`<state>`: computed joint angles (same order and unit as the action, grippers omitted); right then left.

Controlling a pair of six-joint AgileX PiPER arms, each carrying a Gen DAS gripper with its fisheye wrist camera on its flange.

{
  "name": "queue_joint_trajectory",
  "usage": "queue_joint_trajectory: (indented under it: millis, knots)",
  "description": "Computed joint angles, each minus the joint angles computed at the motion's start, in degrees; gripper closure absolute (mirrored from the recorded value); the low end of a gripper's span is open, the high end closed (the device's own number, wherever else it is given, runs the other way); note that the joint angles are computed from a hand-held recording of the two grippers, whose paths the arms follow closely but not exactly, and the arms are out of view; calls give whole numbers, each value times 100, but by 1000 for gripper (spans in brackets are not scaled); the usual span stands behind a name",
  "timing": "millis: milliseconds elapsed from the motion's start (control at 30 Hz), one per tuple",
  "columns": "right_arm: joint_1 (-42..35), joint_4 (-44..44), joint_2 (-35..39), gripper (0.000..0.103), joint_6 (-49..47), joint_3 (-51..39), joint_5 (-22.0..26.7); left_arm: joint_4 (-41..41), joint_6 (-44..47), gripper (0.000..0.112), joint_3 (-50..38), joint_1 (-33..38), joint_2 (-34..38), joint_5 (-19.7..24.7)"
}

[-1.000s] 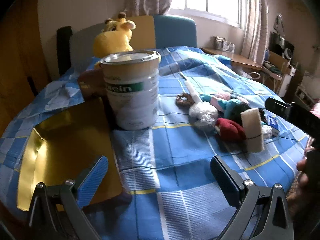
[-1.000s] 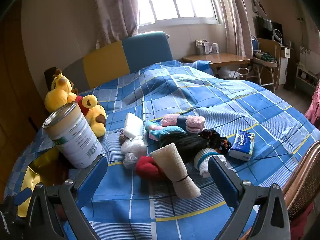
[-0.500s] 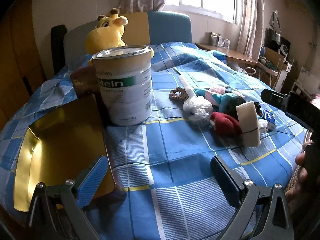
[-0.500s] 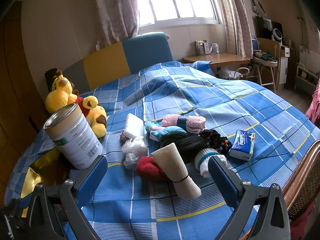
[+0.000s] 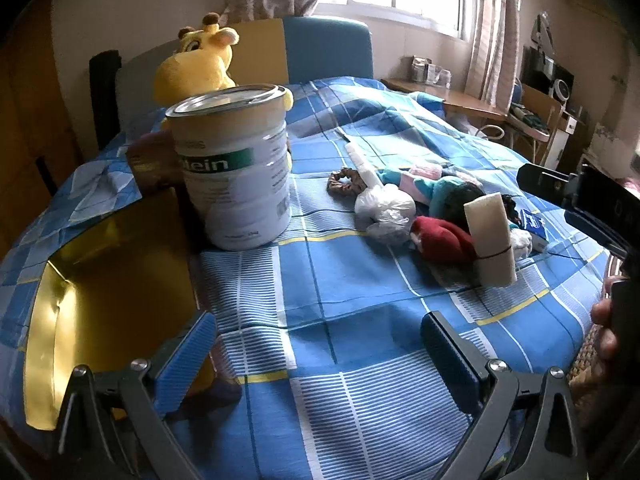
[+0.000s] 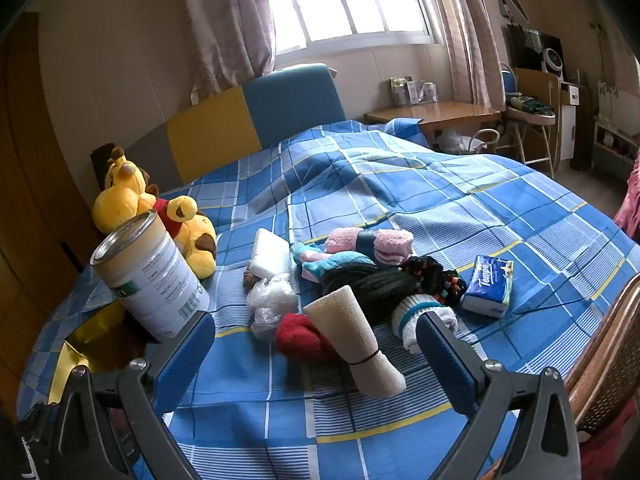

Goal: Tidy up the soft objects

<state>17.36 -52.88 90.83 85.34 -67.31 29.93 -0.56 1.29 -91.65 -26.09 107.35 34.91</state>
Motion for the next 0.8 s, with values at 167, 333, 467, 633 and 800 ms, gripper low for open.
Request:
queue_joint_trajectory:
  millis: [167, 333, 467, 633, 800]
  knots:
    - [-79, 75, -40, 0, 24, 57, -143, 17, 44, 10, -114, -60, 82, 71]
    - [-175, 147, -103, 0, 71, 148, -322, 37, 55, 10, -264, -117, 204, 188]
    - [-252, 177, -158, 0, 146, 225, -465, 6, 107, 10, -456, -152, 346, 320]
    - [-332, 104, -248, 0, 374, 354, -623, -582, 562, 10, -1064, -47, 726, 868]
    - [-399, -321, -384, 0, 1156, 551, -636, -1257, 925, 28, -2585, 67, 1544, 1862]
